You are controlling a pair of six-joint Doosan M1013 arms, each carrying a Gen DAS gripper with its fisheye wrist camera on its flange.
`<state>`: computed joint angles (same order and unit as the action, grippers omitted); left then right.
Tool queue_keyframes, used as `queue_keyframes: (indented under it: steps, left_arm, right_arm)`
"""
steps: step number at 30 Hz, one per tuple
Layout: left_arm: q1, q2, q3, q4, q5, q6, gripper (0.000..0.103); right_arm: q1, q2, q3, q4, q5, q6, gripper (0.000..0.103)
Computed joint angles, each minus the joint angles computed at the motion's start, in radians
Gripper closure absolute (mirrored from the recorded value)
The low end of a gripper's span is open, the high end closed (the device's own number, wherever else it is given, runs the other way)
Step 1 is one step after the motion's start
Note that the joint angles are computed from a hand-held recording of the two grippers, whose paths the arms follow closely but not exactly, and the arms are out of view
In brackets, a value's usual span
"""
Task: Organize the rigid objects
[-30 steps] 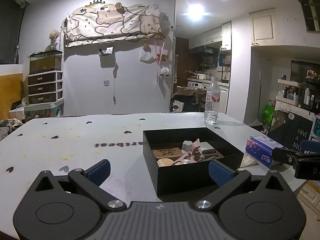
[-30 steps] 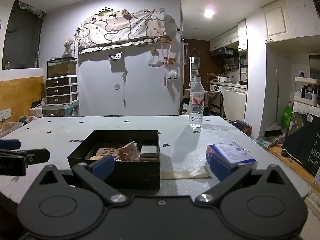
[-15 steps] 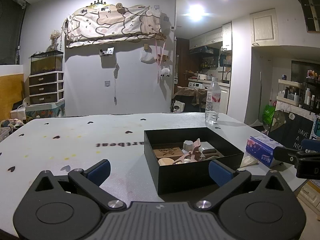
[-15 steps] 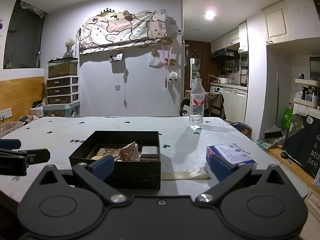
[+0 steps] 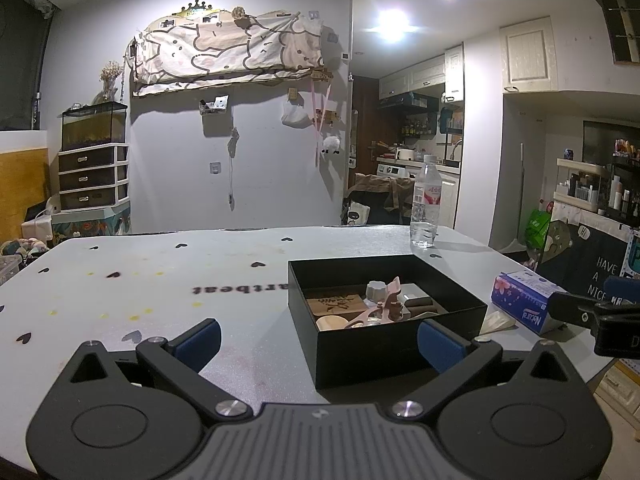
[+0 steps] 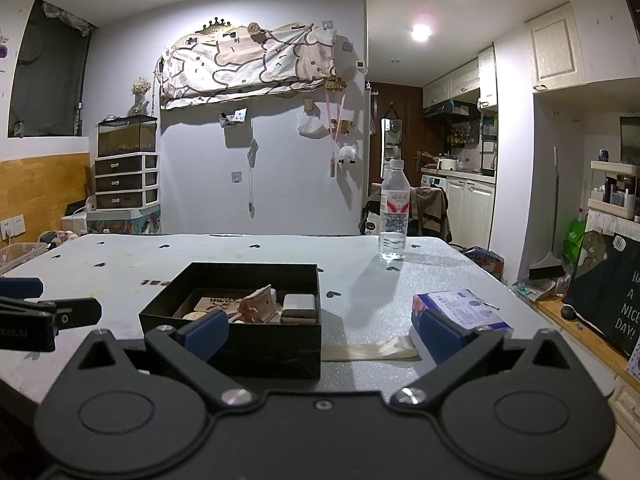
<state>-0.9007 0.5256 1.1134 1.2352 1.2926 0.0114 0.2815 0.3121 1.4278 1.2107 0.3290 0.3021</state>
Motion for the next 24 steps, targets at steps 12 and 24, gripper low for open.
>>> queue_keyframes:
  steps: [12,24]
  left_arm:
    - [-0.004,-0.007,0.012,0.005,0.007,-0.008,0.0]
    - [-0.004,-0.007,0.011,0.003,0.006,-0.006,0.0]
  right_arm:
    - [-0.001,-0.001,0.001,0.006,0.002,-0.009,0.0]
    - [0.0,-0.002,0.001,0.007,0.001,-0.01,0.0]
